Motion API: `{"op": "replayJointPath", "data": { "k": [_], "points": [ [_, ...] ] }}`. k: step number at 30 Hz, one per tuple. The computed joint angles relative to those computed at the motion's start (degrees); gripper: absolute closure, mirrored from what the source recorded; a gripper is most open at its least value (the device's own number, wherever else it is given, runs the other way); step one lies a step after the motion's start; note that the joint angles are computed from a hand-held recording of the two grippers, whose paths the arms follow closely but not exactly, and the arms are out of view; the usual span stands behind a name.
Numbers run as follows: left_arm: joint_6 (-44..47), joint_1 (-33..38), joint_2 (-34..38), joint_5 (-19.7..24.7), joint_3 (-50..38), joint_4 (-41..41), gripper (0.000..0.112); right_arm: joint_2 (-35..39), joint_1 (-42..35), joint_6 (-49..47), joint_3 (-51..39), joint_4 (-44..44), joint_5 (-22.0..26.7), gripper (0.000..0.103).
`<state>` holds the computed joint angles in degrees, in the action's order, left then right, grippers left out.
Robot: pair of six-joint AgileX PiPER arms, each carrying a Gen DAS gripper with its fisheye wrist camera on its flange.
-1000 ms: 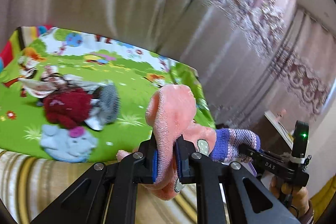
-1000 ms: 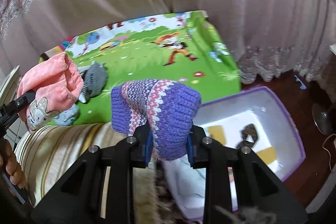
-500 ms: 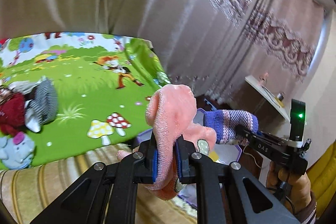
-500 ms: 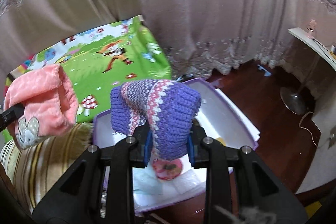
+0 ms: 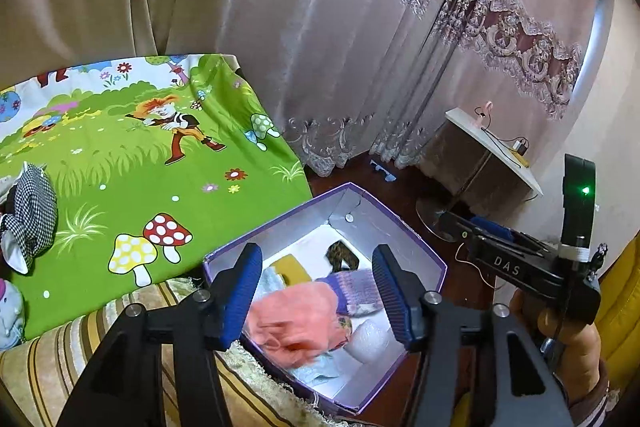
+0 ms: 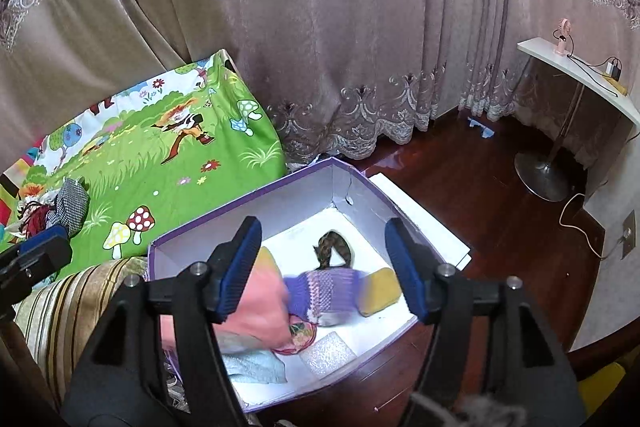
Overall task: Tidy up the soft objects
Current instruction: 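Carry the pink fleece and purple sock to the box and open both tools, then move both open tools back over the pile on the mat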
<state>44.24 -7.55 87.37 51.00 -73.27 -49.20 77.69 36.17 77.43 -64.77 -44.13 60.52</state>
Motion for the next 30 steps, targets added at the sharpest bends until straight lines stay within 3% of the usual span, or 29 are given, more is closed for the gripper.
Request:
{"op": "replayJointPath", "data": {
  "k": [15, 21, 30],
  "points": [
    [0.4, 9.3, -0.9, 2.8, 0.8, -1.9, 0.054, 4.2, 5.1, -2.4, -5.0, -2.0, -0.3, 0.035],
    [0.6, 16.4, 0.5, 3.6, 0.4, -1.9, 0.054, 6.8, 6.0, -5.4, -8.4, 1.1, -4.2, 0.034],
    [0.7, 28.2, 5.5, 6.5, -3.4, -2.9, 0.054, 14.6, 7.9, -11.9, -17.2, 4.5, -5.0, 0.031]
  ]
}}
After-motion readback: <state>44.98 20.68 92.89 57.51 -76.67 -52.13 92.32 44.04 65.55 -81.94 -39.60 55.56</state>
